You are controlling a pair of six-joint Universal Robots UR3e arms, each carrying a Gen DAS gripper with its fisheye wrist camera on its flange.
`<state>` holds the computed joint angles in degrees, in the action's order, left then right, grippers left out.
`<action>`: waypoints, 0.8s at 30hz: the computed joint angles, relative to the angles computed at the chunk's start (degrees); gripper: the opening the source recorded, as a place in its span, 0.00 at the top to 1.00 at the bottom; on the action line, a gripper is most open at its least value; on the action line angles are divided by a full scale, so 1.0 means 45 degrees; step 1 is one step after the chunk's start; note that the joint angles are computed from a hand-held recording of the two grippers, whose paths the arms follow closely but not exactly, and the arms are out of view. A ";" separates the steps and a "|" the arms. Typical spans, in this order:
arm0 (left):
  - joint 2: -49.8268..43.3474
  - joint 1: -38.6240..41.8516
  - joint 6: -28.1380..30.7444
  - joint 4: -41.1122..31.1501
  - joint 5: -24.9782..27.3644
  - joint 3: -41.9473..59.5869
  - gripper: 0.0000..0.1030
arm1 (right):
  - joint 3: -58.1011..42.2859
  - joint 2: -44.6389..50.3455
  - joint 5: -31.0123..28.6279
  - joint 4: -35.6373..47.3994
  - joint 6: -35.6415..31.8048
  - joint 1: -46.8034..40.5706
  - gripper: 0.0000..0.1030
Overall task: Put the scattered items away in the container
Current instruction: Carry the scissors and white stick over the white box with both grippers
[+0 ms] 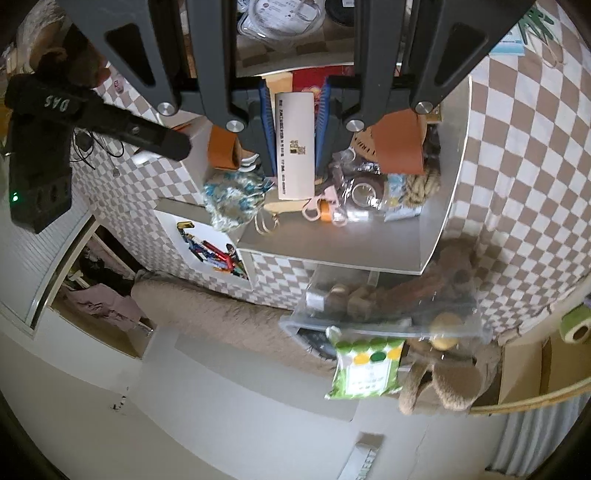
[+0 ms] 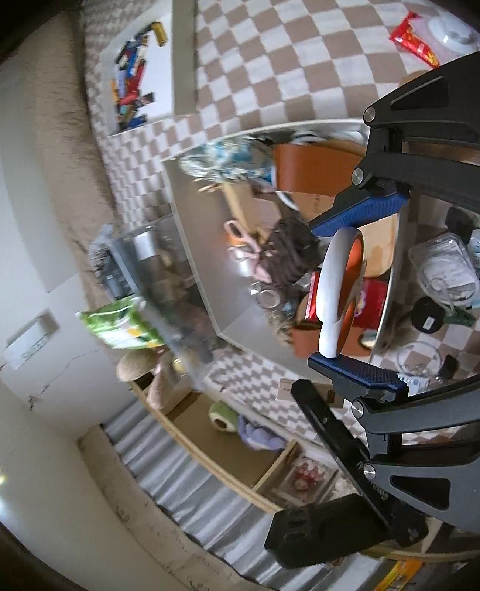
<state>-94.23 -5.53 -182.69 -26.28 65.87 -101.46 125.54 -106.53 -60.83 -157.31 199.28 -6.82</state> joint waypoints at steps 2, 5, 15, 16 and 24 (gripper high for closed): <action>-0.0020 0.0081 -0.0008 0.0056 -0.0080 -0.0101 0.81 | -0.0145 0.0541 -0.0191 -0.0139 0.0071 0.0272 0.36; 0.0038 0.0293 -0.0087 0.0202 -0.0283 -0.0322 0.81 | -0.0324 0.1160 -0.0171 -0.0349 0.0151 0.0440 0.36; 0.0248 0.1016 -0.0195 0.0359 -0.0750 -0.0755 0.81 | -0.2083 0.3164 -0.2650 0.0705 0.0245 0.1983 0.30; 0.0219 0.1018 -0.0185 0.0363 -0.0769 -0.0747 0.81 | -0.2004 0.3136 -0.2726 0.0674 0.0247 0.1935 0.26; -0.0290 0.0770 -0.0107 0.0549 -0.0968 -0.0622 0.81 | -0.1086 0.1888 -0.2551 -0.0011 0.0061 0.1357 0.17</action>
